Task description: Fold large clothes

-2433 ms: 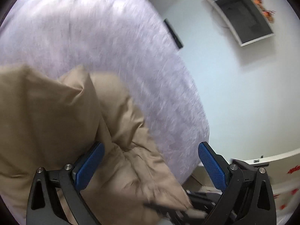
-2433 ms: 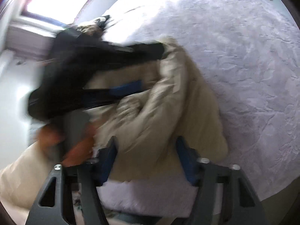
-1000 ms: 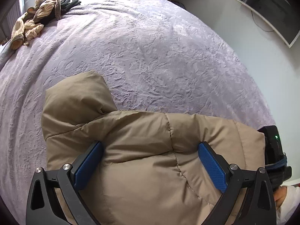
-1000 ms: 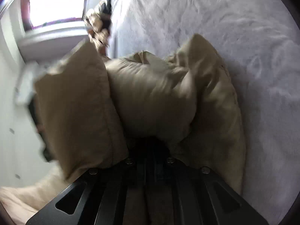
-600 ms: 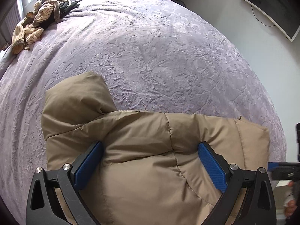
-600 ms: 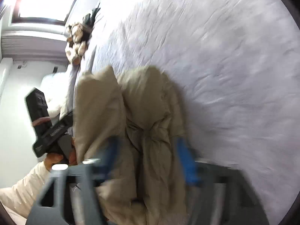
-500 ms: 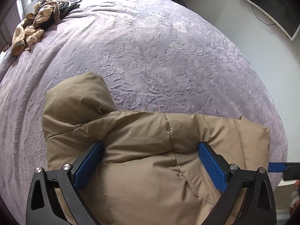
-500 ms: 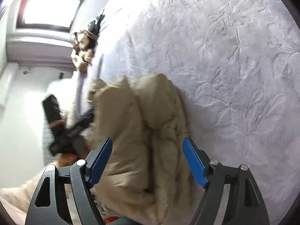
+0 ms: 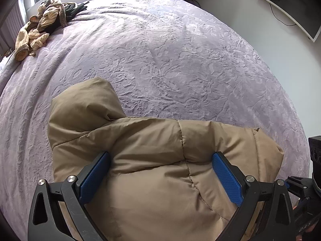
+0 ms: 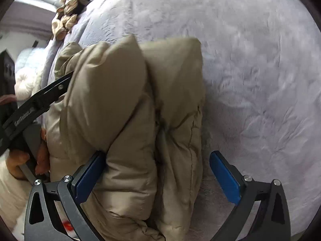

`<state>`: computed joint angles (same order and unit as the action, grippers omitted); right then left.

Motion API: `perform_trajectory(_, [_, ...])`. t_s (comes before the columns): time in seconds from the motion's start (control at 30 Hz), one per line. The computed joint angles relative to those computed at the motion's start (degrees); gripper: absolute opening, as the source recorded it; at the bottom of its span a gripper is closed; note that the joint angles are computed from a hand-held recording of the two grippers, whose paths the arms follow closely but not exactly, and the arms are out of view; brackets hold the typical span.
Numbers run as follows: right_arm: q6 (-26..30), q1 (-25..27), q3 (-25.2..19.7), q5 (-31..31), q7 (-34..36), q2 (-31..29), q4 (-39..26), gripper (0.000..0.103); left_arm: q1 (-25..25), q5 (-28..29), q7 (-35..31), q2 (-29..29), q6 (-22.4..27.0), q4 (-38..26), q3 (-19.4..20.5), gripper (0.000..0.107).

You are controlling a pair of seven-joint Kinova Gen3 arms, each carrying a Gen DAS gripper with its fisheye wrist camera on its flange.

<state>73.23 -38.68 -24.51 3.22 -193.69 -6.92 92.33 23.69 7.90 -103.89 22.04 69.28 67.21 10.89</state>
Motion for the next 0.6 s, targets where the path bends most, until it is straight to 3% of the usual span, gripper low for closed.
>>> perform_trajectory(0.3, [-0.7, -0.3, -1.2, 1.0, -1.1, -0.1, 0.4, 0.103, -1.3, 0.6, 1.4, 0.1, 5.7, -3.7, -0.6, 0.102])
perform_trajectory(0.6, [-0.6, -1.0, -0.6, 2.3, -1.2, 0.5, -0.5, 0.103, -9.7, 9.5, 0.2, -2.5, 8.7, -3.0, -0.9, 0.102])
